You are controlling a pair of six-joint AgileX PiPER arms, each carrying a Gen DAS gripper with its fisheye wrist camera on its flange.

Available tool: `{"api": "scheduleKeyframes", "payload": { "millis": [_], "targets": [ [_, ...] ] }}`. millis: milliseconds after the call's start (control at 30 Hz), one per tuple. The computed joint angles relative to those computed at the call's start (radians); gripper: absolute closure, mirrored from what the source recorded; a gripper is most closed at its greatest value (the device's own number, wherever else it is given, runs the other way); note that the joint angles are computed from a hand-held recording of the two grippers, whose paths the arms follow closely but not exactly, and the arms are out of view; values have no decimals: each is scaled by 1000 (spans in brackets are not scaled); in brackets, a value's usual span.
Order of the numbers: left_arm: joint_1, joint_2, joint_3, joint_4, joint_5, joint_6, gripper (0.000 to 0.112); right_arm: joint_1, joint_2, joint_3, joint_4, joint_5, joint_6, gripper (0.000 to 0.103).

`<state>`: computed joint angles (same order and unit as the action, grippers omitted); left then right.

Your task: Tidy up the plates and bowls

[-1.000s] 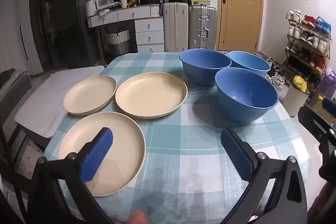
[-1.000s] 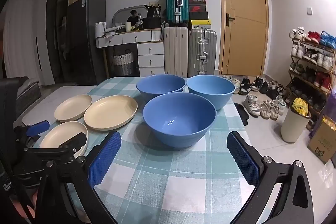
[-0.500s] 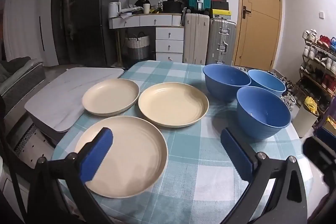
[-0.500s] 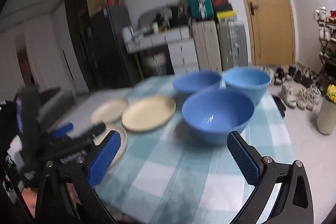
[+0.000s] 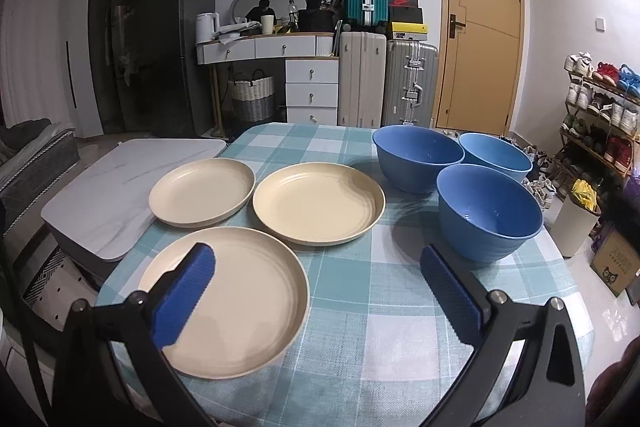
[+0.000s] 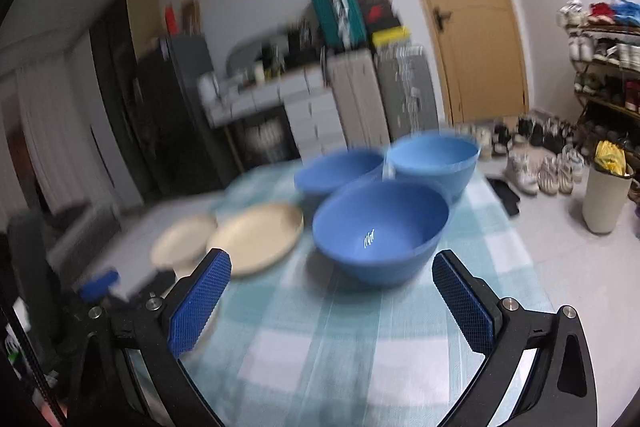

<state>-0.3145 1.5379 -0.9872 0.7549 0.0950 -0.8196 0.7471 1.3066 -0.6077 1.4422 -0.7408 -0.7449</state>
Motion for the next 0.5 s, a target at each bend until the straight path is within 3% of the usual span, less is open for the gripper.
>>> {"api": "scheduleKeyframes", "payload": {
  "millis": [67,167,267,300,367,500],
  "targets": [
    [-9,-1,3,99,6,-93,9,19,-34,57,-117,-48,132,0],
    [-19,0,6,176,14,-165,9,24,-58,88,-183,-71,200,0],
    [-28,3,6,256,24,-245,9,-42,-73,87,-212,48,227,0],
    [-28,5,5,255,26,-245,9,-72,-78,75,-193,108,207,0],
    [-30,14,-4,195,35,-187,9,-78,-58,32,-69,134,88,0],
    [-32,25,-14,160,49,-151,9,-2,-11,-17,57,36,-36,0]
  ]
}}
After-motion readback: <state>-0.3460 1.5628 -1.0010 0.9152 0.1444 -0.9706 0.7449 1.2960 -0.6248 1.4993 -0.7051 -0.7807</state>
